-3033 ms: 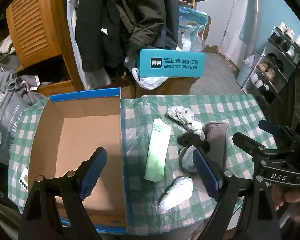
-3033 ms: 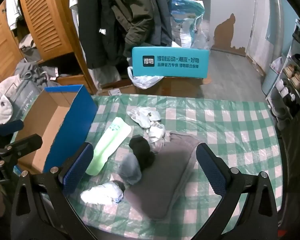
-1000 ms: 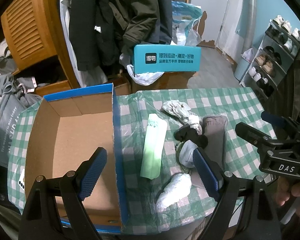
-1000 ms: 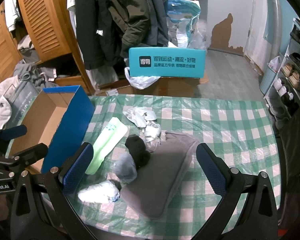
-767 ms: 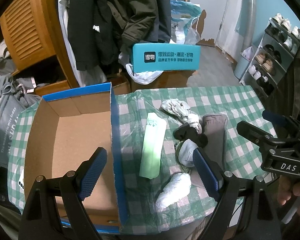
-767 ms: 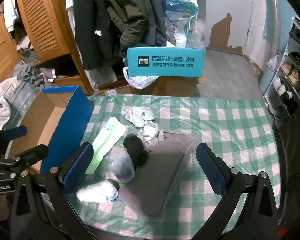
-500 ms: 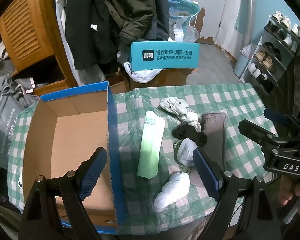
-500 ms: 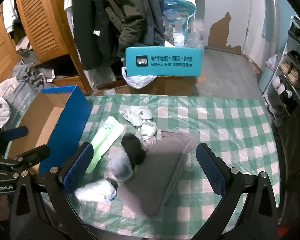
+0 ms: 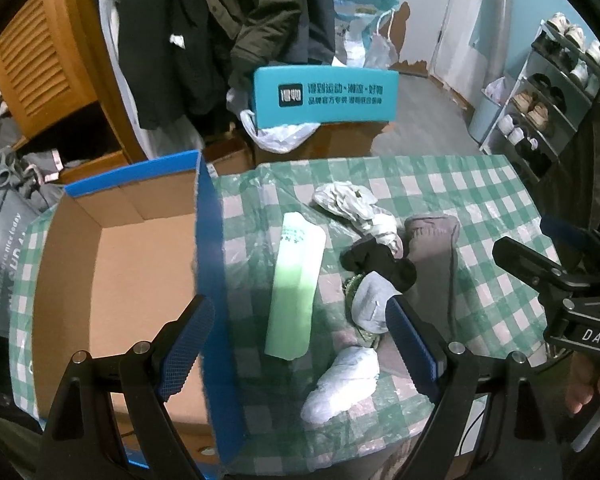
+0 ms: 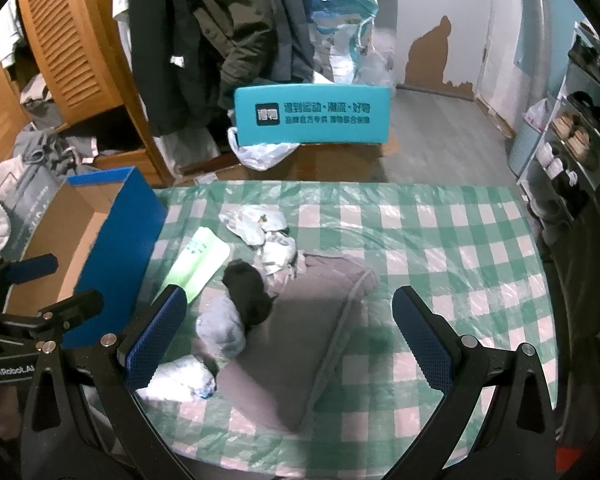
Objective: Organize soft objects
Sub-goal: 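Move the right tool to the grey fleece sock while the left tool moves to the green insole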
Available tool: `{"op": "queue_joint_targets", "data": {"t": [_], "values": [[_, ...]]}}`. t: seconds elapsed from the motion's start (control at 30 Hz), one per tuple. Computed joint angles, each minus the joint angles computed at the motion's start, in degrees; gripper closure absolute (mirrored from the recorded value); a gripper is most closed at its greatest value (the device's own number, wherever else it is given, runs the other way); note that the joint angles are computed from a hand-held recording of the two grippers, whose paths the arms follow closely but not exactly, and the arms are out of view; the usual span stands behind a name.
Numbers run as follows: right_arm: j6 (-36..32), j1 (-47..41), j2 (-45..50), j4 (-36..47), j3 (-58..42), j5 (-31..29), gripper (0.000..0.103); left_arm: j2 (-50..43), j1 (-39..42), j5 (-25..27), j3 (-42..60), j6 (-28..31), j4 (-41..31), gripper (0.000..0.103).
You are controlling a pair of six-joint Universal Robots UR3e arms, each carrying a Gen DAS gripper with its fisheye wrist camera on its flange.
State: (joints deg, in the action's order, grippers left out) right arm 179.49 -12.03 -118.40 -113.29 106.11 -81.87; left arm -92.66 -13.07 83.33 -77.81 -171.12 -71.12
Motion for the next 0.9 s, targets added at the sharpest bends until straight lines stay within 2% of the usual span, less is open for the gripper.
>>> {"op": "queue_joint_targets", "data": {"t": [0.33, 0.9], "values": [[-0.8, -3.4, 0.0, 0.3, 3.0, 0.1, 0.002, -6.6, -2.6, -0.1, 3.9, -2.0, -2.0, 0.014], [-1.4, -8.6, 1.2, -0.6, 7.8, 1.0, 0.002, -16.1, -4.8, 0.0, 7.5, -6.4, -1.0, 0.014]]}}
